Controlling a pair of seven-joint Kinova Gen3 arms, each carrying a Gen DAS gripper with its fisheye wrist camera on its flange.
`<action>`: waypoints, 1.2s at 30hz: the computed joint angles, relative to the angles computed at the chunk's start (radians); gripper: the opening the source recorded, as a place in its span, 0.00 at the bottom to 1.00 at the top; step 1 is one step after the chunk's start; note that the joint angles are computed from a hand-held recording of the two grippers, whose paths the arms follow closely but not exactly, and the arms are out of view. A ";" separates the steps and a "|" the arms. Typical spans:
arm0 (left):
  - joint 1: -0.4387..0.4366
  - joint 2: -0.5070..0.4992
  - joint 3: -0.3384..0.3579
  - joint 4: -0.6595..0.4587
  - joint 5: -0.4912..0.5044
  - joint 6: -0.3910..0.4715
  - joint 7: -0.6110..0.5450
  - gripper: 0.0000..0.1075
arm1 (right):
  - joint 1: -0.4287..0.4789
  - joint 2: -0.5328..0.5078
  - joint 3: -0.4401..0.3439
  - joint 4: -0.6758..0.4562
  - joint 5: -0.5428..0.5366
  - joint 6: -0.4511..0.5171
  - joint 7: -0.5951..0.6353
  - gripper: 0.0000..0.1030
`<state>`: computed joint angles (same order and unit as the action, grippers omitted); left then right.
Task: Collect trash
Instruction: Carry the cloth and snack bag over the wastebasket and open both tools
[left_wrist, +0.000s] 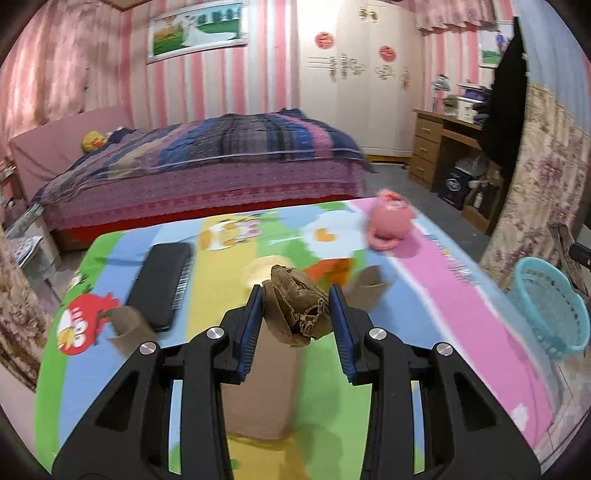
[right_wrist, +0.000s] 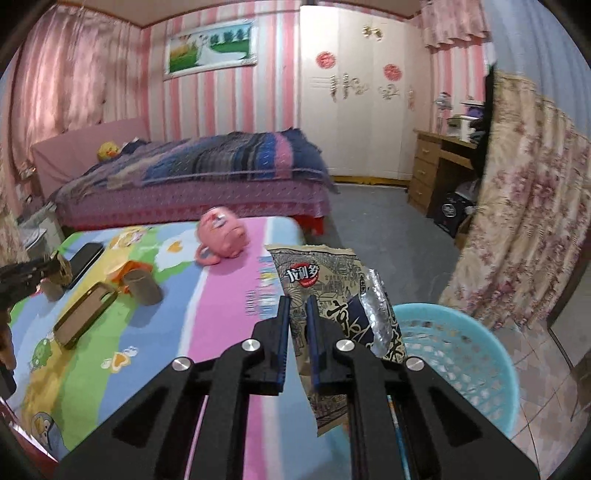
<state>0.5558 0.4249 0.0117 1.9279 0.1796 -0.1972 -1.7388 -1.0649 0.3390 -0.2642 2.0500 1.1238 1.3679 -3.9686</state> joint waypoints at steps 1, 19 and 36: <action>0.020 0.001 0.003 -0.006 0.000 0.002 -0.007 0.33 | -0.009 -0.015 -0.004 0.022 -0.022 0.016 -0.020 0.10; 0.323 0.185 0.061 -0.288 -0.019 0.140 -0.001 0.33 | -0.032 -0.083 -0.082 0.258 -0.180 0.027 -0.322 0.10; 0.453 0.316 -0.013 -0.529 -0.184 0.298 0.182 0.73 | -0.058 -0.077 -0.096 0.310 -0.218 0.039 -0.451 0.10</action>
